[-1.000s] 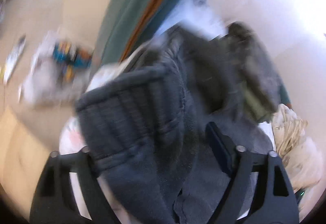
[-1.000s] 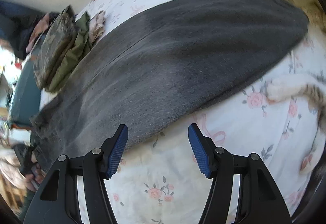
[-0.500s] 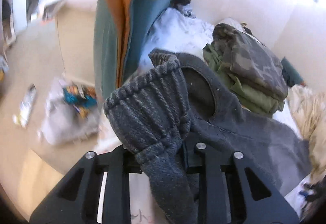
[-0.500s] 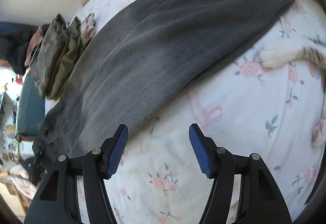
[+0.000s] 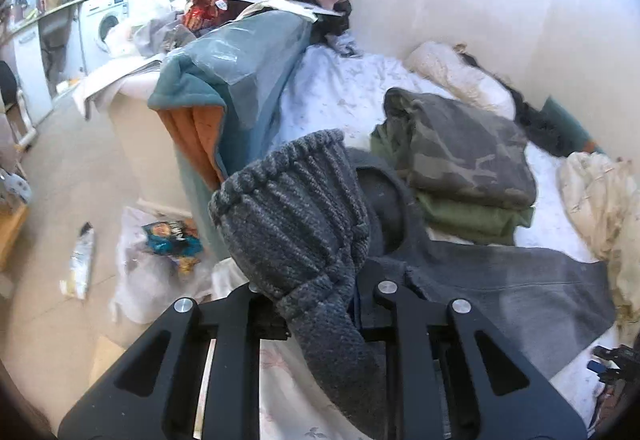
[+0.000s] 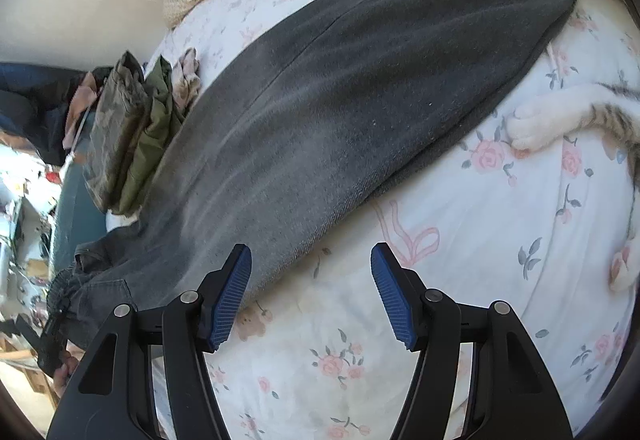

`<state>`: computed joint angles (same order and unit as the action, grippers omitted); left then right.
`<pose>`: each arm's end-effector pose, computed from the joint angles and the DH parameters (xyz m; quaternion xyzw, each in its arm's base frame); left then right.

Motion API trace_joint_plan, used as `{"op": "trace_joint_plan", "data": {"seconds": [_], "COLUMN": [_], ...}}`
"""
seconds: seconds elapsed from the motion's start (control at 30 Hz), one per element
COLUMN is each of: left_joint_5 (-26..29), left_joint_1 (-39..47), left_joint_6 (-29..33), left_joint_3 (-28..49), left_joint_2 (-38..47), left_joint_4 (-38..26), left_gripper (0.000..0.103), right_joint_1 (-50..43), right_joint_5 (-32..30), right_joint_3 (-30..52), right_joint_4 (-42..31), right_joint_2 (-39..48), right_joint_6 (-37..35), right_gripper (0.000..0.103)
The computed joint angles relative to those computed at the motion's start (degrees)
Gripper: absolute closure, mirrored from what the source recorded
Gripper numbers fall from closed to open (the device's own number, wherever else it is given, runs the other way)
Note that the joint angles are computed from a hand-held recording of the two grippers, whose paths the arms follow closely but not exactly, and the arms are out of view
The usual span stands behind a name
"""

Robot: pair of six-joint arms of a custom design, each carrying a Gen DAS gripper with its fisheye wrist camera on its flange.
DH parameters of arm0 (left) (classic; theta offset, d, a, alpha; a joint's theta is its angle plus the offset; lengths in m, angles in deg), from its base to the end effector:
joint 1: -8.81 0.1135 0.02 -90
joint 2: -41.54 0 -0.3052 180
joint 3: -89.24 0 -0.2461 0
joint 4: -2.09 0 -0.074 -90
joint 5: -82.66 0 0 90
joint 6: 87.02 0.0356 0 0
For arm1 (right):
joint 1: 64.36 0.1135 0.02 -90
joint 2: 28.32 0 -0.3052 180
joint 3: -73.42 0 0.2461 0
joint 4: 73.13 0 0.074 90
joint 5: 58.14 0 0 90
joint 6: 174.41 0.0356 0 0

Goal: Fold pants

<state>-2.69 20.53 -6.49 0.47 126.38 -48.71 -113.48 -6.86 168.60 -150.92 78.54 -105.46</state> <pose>0.3093 0.0612 0.3682 -0.1539 0.9083 -0.0298 0.3878 0.2462 -0.2504 0.2540 0.2273 0.9157 0.2688 0.1941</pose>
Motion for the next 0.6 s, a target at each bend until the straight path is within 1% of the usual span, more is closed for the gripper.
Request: {"op": "trace_joint_plan", "data": {"seconds": [0.07, 0.1, 0.13, 0.2, 0.27, 0.33, 0.37, 0.4, 0.43, 0.47, 0.5, 0.53, 0.57, 0.6], "left_joint_5": [-0.75, -1.02, -1.06, -1.08, -1.65, -3.45, -3.81, -4.19, -4.28, -4.43, -4.66, -4.78, -4.82, -4.66], "left_joint_1": [0.24, 0.28, 0.6, 1.02, 0.93, 0.09, -0.03, -0.05, 0.01, 0.14, 0.18, 0.25, 0.23, 0.28], "left_joint_6": [-0.16, -0.01, 0.0, -1.69, -2.42, -1.68, -1.56, -1.65, -1.79, -1.91, -1.86, -1.88, -1.85, -1.66], "left_joint_3": [0.24, -0.41, -1.6, -2.01, -2.88, -3.79, -4.19, -4.2, -4.2, -4.19, -4.1, -4.02, -3.93, -3.77], "left_joint_2": [1.0, 1.06, 1.05, 1.79, 2.13, 1.93, 1.82, 1.91, 1.97, 2.02, 2.07, 2.02, 1.95, 1.81], "left_joint_4": [-1.69, -1.59, -0.93, -0.8, 0.33, 1.15, 1.18, 0.86, 0.67, 0.32, 0.06, -0.28, -0.54, -0.82], "left_gripper": [0.087, 0.087, 0.087, 0.087, 0.087, 0.087, 0.087, 0.087, 0.087, 0.087, 0.087, 0.087, 0.087, 0.087], "right_joint_1": [-1.79, -2.83, -3.72, -4.39, -3.06, -1.04, -0.7, -0.84, -1.03, -1.5, -1.98, -2.46, -2.86, -3.06], "right_joint_5": [-1.22, -2.15, -2.81, -2.88, -2.8, -3.53, -4.99, -7.2, -7.95, -8.31, -9.16, -10.19, -10.62, -9.85], "right_joint_3": [-1.44, -2.5, -4.18, -7.48, -8.68, -7.14, -6.03, -4.82, -3.4, -2.56, -1.23, 0.39, 2.42, 5.39], "right_joint_4": [0.81, 0.95, 1.55, 3.68, 6.29, 10.33, 12.82, 16.47, 21.1, 26.11, 29.14, 32.18, 34.56, 34.74], "right_joint_2": [-0.02, 0.33, 0.59, 0.77, 1.63, 3.46, 4.66, 6.56, 8.49, 10.09, 11.91, 13.95, 16.14, 18.64], "right_joint_6": [1.34, 2.25, 3.5, 6.27, 6.99, 7.38, 9.55, 13.13, 17.49, 22.12, 25.51, 29.04, 32.16, 34.3], "right_gripper": [0.037, 0.033, 0.024, 0.014, 0.014, 0.015, 0.016, 0.022, 0.036, 0.04, 0.048, 0.054, 0.071, 0.089]}}
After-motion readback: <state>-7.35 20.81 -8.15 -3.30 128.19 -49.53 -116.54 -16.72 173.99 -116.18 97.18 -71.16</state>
